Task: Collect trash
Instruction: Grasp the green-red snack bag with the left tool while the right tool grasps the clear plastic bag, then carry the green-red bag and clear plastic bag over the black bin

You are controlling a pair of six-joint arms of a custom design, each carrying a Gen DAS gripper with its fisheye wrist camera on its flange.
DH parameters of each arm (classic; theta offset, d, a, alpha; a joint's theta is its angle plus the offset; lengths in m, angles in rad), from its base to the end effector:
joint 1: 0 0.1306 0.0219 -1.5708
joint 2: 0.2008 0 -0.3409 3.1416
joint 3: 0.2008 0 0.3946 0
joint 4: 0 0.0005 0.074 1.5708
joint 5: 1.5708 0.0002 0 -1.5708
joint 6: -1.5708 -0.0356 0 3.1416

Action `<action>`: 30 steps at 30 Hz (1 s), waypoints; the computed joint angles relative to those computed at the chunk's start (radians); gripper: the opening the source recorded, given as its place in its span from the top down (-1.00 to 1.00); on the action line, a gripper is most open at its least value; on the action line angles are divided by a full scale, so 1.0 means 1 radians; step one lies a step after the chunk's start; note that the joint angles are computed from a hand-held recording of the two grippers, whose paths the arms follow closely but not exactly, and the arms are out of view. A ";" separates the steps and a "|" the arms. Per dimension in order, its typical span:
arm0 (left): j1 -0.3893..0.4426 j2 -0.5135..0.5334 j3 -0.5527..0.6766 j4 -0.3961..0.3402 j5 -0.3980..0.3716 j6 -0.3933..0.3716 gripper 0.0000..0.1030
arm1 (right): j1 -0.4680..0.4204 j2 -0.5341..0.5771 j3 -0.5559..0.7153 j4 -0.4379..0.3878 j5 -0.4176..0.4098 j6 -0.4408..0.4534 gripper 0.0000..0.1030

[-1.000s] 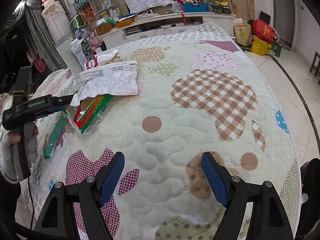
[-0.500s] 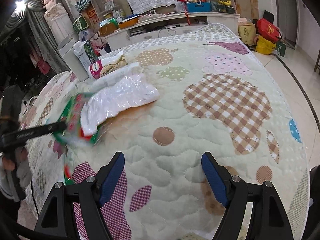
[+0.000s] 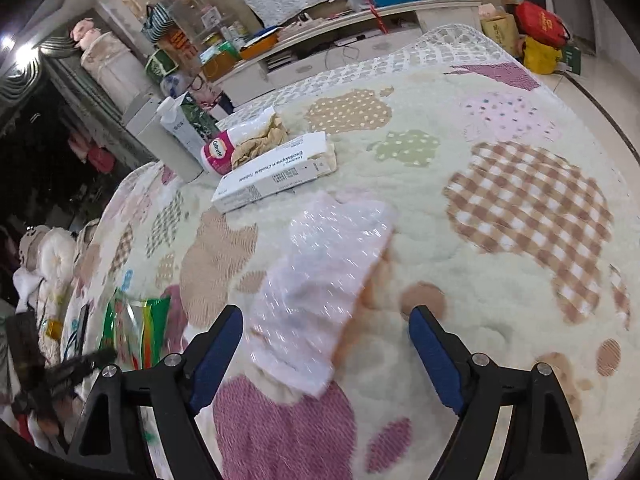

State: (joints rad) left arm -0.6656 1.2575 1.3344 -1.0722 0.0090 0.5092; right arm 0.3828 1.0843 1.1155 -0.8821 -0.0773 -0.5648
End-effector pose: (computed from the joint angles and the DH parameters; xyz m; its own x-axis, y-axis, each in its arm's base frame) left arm 0.3429 -0.2702 0.4076 -0.8790 0.0704 -0.4715 0.2209 0.9366 -0.2719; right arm 0.3630 0.1486 0.3875 -0.8137 0.2476 -0.5258 0.0189 0.9155 0.4019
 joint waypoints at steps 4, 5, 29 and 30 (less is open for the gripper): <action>-0.025 0.011 0.010 0.022 -0.009 0.003 0.91 | 0.052 0.103 0.090 -0.034 0.120 -0.004 -0.81; -0.031 0.014 0.013 0.024 -0.012 0.003 0.91 | 0.066 0.132 0.114 -0.040 0.138 0.009 -0.84; -0.075 0.109 0.055 0.175 0.140 0.049 0.92 | 0.032 -0.170 -0.115 -0.002 0.088 0.151 0.51; -0.078 0.108 0.058 0.179 0.146 0.050 0.92 | 0.030 -0.189 -0.123 -0.001 0.088 0.148 0.51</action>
